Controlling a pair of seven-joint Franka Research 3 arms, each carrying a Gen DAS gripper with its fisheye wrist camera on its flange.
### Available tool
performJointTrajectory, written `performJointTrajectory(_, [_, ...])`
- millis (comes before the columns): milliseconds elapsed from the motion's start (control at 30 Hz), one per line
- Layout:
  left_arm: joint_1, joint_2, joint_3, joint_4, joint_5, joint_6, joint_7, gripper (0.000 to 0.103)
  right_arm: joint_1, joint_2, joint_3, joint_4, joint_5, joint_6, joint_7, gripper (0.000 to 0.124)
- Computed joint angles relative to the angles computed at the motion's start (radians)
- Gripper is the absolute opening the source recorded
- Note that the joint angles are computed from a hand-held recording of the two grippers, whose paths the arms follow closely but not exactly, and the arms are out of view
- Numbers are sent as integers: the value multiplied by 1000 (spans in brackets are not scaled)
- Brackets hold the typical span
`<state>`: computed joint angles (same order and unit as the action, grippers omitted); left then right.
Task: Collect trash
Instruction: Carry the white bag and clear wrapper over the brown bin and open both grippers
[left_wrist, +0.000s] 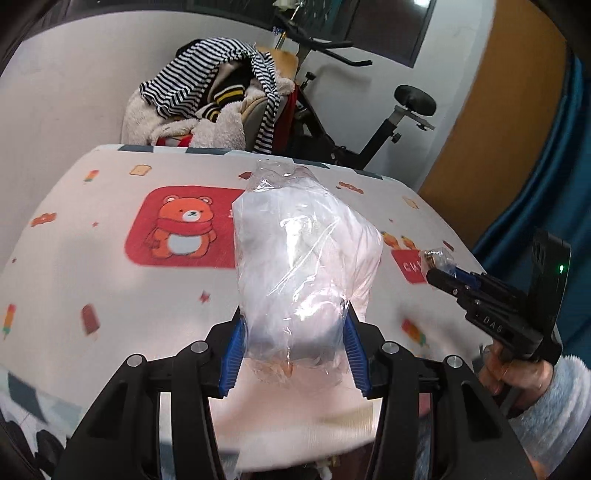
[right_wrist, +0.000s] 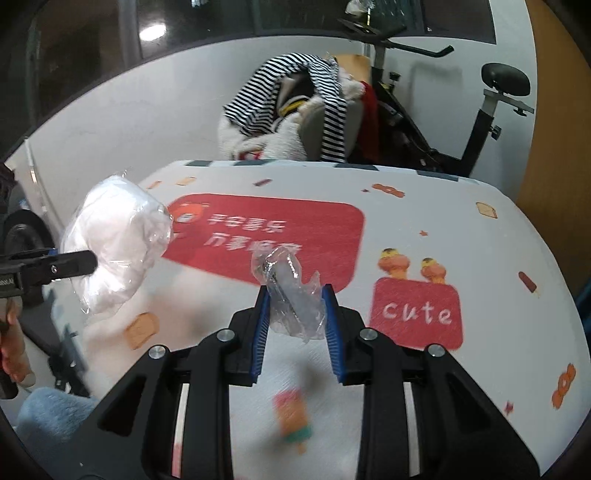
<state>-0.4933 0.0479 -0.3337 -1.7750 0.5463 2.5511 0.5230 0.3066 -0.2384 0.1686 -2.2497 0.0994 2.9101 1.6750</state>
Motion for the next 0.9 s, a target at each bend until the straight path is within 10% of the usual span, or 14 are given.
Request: performJointTrajectory(900, [-62,-292,-136,-449,-48,109,18,49,59,-447,98,-416,81,-24,81,31])
